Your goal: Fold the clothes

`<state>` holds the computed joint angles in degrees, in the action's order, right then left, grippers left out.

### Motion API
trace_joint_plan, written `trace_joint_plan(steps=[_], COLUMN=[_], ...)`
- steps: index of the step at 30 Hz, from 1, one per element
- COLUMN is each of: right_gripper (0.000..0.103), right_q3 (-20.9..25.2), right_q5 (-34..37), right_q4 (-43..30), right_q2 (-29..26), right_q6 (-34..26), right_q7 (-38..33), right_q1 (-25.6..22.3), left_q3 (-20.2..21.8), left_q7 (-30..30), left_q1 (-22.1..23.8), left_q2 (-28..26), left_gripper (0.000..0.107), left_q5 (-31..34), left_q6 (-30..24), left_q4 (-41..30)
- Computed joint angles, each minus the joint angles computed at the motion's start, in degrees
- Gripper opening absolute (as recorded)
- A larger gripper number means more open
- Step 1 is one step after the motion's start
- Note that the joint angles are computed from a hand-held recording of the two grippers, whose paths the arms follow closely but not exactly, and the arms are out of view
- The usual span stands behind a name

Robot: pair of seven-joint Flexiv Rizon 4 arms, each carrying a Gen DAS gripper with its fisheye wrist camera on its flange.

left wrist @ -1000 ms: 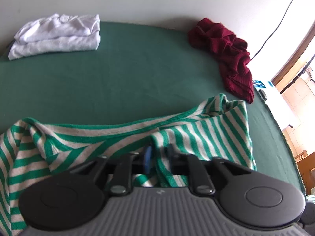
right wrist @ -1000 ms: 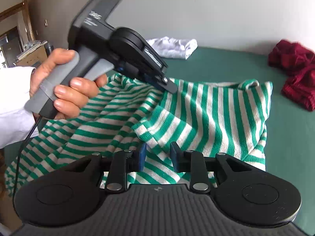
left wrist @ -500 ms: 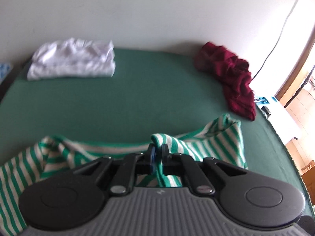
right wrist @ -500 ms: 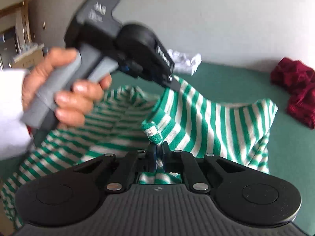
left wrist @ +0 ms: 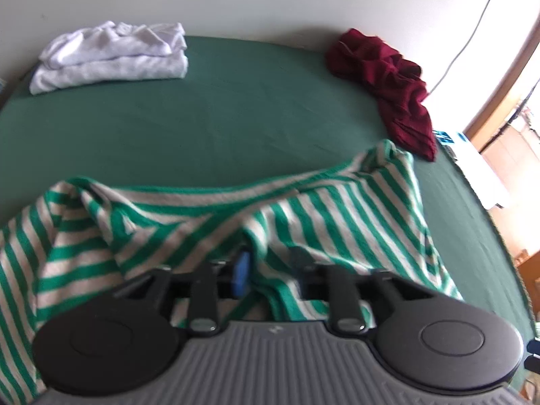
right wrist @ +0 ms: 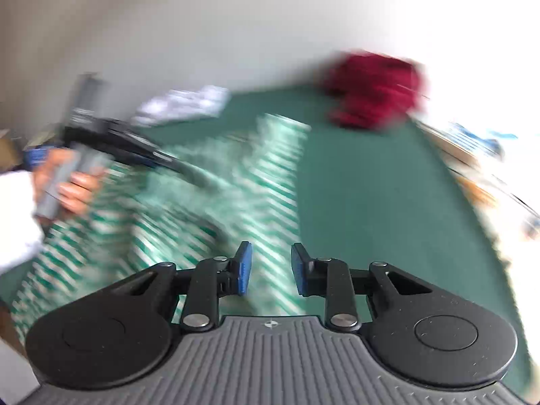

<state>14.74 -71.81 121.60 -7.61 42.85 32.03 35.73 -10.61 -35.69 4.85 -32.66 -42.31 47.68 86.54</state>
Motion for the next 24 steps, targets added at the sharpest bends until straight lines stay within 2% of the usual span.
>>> trace_joint_plan(steps=[1, 2, 4, 6, 10, 12, 14, 16, 17, 19, 20, 21, 22, 24], right_gripper=[0.028, 0.028, 0.028, 0.028, 0.028, 0.028, 0.028, 0.029, 0.032, 0.033, 0.030, 0.015, 0.005, 0.004], right_q3=[2.0, 3.9, 6.4, 6.6, 6.6, 5.5, 4.3, 3.0, 2.6, 2.4, 2.3, 2.1, 2.0, 2.8], right_q5=[5.4, 10.6, 16.4, 16.2, 15.1, 11.0, 5.0, -1.2, -3.9, -5.5, -6.1, -6.7, -7.1, -6.0], right_q4=[1.8, 3.3, 5.3, 6.2, 7.9, 9.2, 11.0, 12.3, 12.0, 11.9, 11.9, 11.9, 11.9, 12.0], right_q2=[2.2, 4.2, 6.6, 6.0, 4.5, 4.1, 4.3, 4.4, 4.1, 3.2, 2.9, 2.6, 2.3, 3.2], right_q6=[-3.0, -5.8, -6.6, -5.1, -2.0, 0.0, 3.6, 8.3, 9.1, 9.7, 10.5, 11.2, 11.8, 10.8], right_q7=[-0.5, -0.8, 0.6, 2.5, 6.6, 10.2, 13.7, 15.9, 16.0, 14.6, 14.0, 13.4, 12.8, 11.7], right_q1=[0.9, 1.8, 3.2, 3.7, 4.8, 4.7, 3.8, 2.3, 1.9, 1.3, 1.0, 0.7, 0.5, 0.9], left_q3=[-0.1, -0.1, 0.2, 0.6, 1.9, 2.7, 3.4, 3.7, 4.0, 4.0, 3.9, 3.8, 3.6, 3.4], left_q7=[0.3, 0.6, 1.2, 1.9, 4.0, 4.1, 2.8, 1.7, 1.2, 1.7, 2.3, 2.6, 3.2, 4.7], left_q1=[0.4, 0.7, 1.1, 1.4, 0.8, -0.5, -1.7, -2.6, -3.4, -4.2, -4.3, -4.3, -4.2, -3.9], left_q2=[0.8, 1.6, 3.2, 5.0, 8.6, 9.5, 9.9, 10.0, 10.2, 10.6, 10.9, 11.1, 11.4, 12.2], left_gripper=[0.042, 0.044, 0.050, 0.056, 0.078, 0.079, 0.070, 0.041, 0.038, 0.023, 0.019, 0.012, 0.006, 0.005], left_q5=[-0.3, -0.7, -1.4, -2.6, -4.8, -4.4, -3.0, -2.0, -1.2, -0.5, -0.4, -0.2, -0.4, -1.0], left_q6=[-0.8, -1.6, -3.2, -4.8, -6.1, -5.4, -4.9, -4.4, -2.7, 0.5, 1.6, 2.2, 2.6, 3.2], left_q4=[0.9, 1.7, 3.4, 5.4, 10.1, 11.5, 12.1, 12.2, 12.7, 13.7, 14.2, 14.4, 14.5, 14.6])
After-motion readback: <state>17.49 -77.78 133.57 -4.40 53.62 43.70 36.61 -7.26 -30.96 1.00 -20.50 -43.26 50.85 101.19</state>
